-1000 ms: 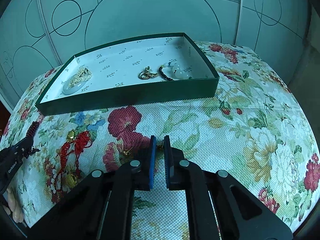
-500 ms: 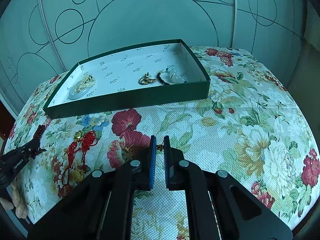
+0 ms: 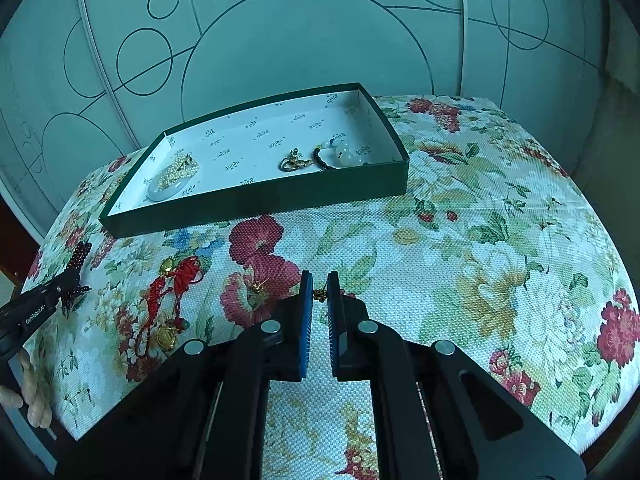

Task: Organize jewelry
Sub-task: 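Carry the mala in the left gripper up and over the green box, then lower the mala onto the pearls in the box and open the left gripper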

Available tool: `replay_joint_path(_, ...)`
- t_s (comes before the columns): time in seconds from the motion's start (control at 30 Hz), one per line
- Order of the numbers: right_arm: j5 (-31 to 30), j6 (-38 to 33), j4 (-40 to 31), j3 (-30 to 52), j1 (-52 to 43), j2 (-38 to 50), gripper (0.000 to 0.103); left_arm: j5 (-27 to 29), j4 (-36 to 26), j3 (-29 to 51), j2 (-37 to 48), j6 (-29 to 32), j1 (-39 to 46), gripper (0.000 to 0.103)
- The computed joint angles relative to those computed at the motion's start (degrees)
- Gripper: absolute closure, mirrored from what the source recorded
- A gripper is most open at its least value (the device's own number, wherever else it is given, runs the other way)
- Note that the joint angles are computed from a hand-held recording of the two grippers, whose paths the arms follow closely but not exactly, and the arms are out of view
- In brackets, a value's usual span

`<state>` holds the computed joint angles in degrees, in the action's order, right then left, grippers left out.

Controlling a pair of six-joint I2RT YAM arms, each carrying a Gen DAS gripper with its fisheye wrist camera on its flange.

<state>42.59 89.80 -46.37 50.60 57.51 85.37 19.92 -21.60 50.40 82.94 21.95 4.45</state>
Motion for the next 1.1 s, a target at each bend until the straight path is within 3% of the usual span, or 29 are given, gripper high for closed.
replay_joint_path(0.3, 3.6, 1.0, -6.2, 3.6, 1.7, -2.5, 0.096, 1.5, -3.1, 1.6, -4.8, -0.9, -2.2, 0.091)
replay_joint_path(0.53, 5.4, -5.9, -5.5, 6.0, -1.2, -4.3, 0.096, 1.3, -3.9, 5.8, -5.0, -3.5, -6.7, 0.091)
replay_joint_path(0.73, 4.7, -17.6, 1.5, 6.8, -7.3, -5.5, 0.096, -0.3, -3.2, 11.1, -0.5, -6.5, -11.4, 0.091)
replay_joint_path(1.1, -4.5, -37.1, 17.3, 8.2, -22.1, -0.4, 0.096, -7.1, -0.7, 22.4, 13.5, -10.2, -19.2, 0.091)
